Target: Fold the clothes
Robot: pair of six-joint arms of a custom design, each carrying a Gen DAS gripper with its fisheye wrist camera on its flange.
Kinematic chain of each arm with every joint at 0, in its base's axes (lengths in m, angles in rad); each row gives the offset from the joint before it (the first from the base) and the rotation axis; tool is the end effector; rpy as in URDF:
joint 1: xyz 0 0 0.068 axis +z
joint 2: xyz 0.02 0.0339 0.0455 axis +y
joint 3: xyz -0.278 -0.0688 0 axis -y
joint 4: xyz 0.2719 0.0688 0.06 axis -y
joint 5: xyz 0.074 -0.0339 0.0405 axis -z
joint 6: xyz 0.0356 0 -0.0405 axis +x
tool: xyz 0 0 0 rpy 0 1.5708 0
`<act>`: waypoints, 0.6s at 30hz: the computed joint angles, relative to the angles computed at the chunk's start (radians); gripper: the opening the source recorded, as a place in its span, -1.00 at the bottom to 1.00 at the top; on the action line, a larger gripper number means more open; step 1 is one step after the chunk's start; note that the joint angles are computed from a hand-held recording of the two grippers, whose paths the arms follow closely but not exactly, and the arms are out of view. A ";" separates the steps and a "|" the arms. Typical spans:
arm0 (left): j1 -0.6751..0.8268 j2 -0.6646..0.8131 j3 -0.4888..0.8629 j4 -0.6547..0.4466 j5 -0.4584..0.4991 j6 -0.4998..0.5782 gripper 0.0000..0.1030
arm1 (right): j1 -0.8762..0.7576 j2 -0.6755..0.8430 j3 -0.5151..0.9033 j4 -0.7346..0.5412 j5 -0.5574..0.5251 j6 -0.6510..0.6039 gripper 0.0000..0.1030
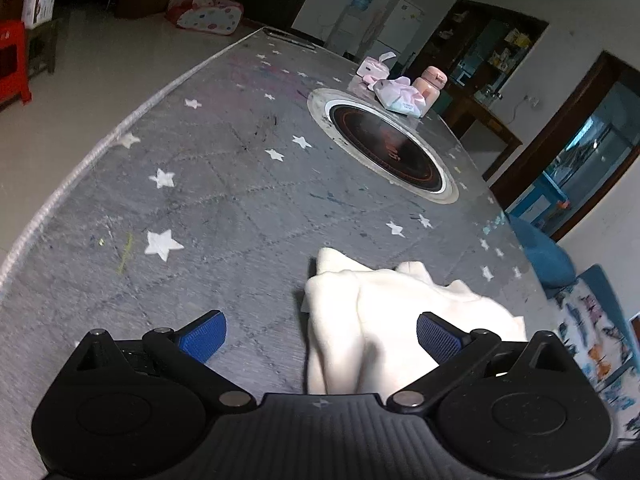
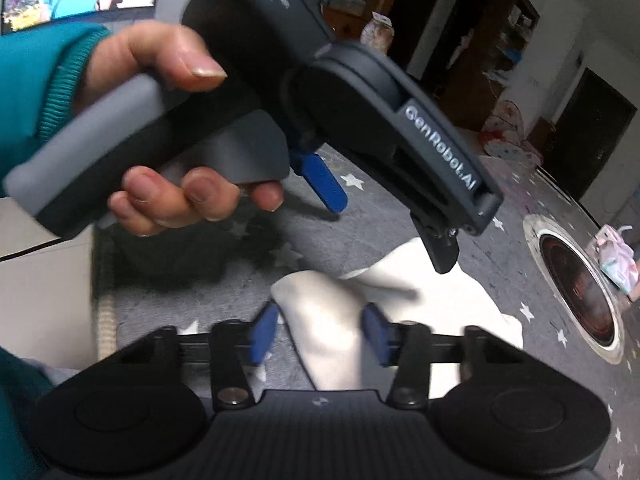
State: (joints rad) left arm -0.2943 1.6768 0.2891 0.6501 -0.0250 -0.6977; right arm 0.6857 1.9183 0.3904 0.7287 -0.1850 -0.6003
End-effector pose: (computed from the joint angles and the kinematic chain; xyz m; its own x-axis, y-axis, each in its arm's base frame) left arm 0.2290 -0.0685 0.0598 -0.6681 -0.4686 -0.5779 -0.2048 0.8626 -0.4626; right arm 0.1988 0.1711 0.0277 -0.0501 -0.7584 -0.6499 -0.9089 0.3043 -0.2851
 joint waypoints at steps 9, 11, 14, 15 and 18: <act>0.035 0.044 0.001 0.086 0.123 -0.142 1.00 | -0.097 -0.067 -0.006 -0.043 -0.127 0.111 -0.73; 0.034 0.057 0.003 0.101 0.139 -0.174 1.00 | -0.129 -0.087 -0.008 -0.059 -0.165 0.130 -0.74; 0.035 0.089 0.014 0.126 0.175 -0.220 1.00 | -0.172 -0.122 -0.014 -0.083 -0.218 0.155 -0.75; 0.036 0.106 0.015 0.149 0.187 -0.237 0.98 | -0.176 -0.134 -0.013 -0.089 -0.222 0.162 -0.75; 0.036 0.148 0.016 0.210 0.209 -0.276 0.90 | -0.210 -0.170 -0.018 -0.107 -0.254 0.171 -0.76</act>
